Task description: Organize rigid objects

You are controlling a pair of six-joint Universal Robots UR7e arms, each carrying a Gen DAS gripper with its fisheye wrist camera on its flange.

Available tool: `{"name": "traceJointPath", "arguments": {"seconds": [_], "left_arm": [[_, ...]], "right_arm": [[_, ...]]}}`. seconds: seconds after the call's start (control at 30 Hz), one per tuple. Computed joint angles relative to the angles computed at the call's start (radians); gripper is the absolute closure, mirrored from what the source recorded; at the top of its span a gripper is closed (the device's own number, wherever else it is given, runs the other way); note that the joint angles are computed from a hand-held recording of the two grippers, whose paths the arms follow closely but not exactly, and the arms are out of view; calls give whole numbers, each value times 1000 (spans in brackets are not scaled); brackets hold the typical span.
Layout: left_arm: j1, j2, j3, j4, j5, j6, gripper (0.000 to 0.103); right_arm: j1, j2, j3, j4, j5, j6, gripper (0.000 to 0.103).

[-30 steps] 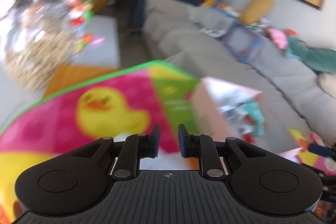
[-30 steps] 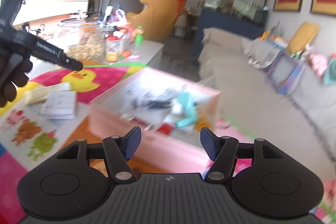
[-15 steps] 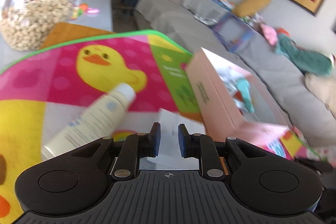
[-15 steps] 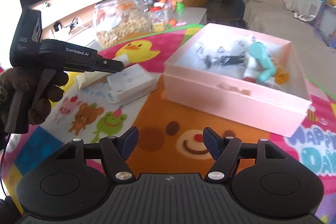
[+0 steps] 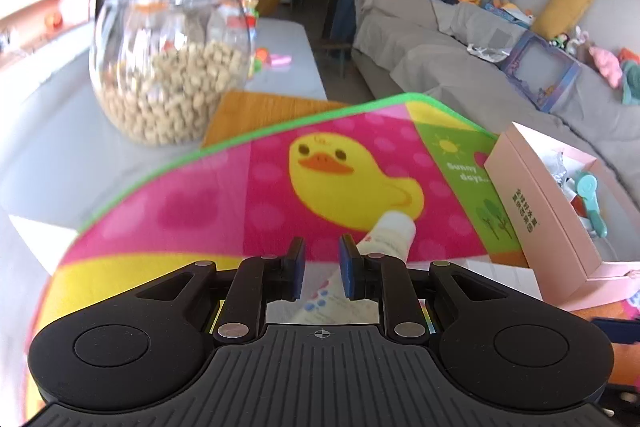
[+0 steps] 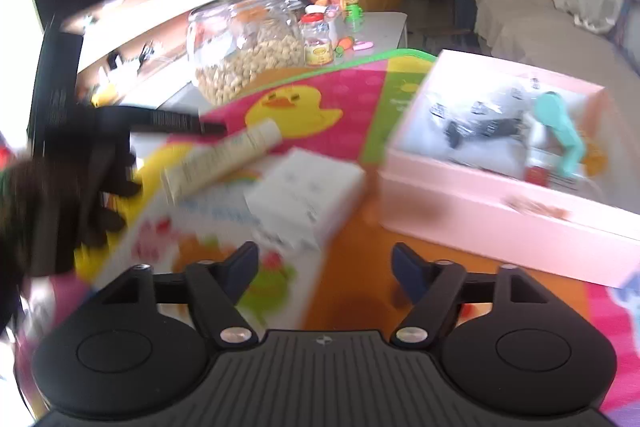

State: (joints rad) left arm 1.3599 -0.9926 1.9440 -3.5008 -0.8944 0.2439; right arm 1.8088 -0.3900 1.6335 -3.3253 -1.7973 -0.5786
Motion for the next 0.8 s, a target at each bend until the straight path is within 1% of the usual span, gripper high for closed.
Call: {"name": "traceJointPath", "arguments": {"seconds": [0.1,0.17,0.23,0.3,0.37,0.47,0.6,0.7,0.73,0.77,0.8], "left_arm": [[11,-30,28,46,-47,-20,83],[13,-35,42,49,-56,2,82],[11,-34,50,43,-51,17,82],[9,-36,55,43,-49,13,82],[3,-37,58,40,-44,10,82],[-7,-38,65,31,-30,7,82],[-27,-28,65,27,8,-7,82],[-47,-12,59,23,51,-11,83],[-53,-6,57,18,63,-10,83],[-59,-2,54,16,73,-11,83],[-65,1,52,16,81,-13,83]], "right_arm": [[26,51,-92,98,-34,38,24],[41,86,-145,134,-70,61,24],[55,125,-193,124,-117,79,24],[62,158,-223,83,-145,73,24],[55,161,-220,59,-133,79,25],[39,126,-172,59,-98,82,30],[2,17,-34,80,-36,53,33],[-29,-57,83,22,-23,13,35],[-39,-77,120,-10,-23,-10,42],[-44,-91,148,-38,-38,-30,59],[-46,-98,171,-82,-69,-50,63]]}}
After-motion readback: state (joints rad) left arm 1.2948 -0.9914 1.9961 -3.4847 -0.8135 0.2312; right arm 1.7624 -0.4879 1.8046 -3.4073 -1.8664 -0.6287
